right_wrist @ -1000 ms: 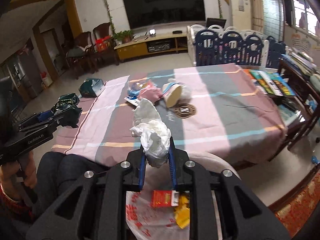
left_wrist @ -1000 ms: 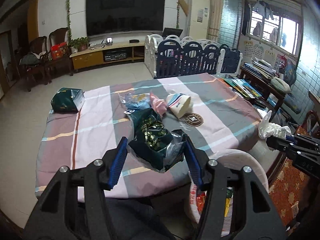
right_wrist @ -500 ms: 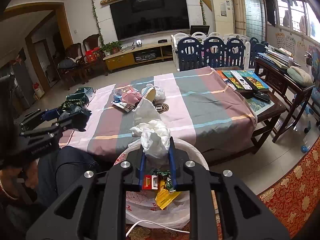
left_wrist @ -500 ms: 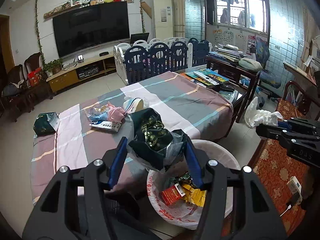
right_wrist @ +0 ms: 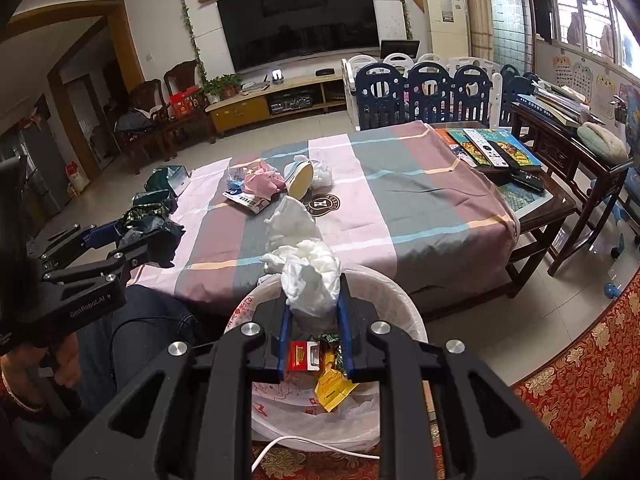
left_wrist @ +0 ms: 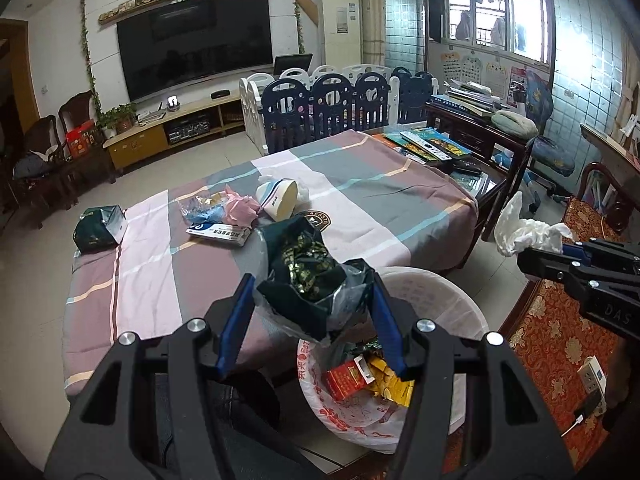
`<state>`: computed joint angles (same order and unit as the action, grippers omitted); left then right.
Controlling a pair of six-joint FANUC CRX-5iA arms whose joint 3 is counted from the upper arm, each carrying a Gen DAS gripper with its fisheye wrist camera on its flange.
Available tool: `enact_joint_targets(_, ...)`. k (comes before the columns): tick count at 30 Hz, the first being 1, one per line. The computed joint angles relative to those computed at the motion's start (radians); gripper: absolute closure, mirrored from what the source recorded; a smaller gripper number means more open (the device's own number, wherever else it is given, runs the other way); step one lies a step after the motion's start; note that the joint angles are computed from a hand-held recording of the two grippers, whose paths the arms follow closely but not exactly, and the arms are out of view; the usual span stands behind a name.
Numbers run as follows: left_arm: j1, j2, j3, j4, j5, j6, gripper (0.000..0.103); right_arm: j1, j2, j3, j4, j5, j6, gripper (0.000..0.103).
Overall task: Collect trash
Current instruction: 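Release the tissue into the basket with the right tool while the left drops the green bag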
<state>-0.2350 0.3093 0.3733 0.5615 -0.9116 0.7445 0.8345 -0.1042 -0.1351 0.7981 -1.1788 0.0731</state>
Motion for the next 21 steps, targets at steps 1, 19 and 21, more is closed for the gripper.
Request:
enact_joint_targets(1,0.003,0.000,-0.002,0.004,-0.003,0.001,0.046,-0.001,0.009,0.014,-0.010,-0.007,0.011,0.082)
enact_joint_targets(19,0.043,0.011,0.006,0.027,-0.027,0.035,0.046,-0.013,0.113,0.134,-0.089,-0.027,0.127,0.082)
enact_joint_targets(21,0.041,0.014,0.009,0.020,-0.030,0.036,0.046,-0.022,0.112,0.121,-0.111,-0.017,0.120,0.082)
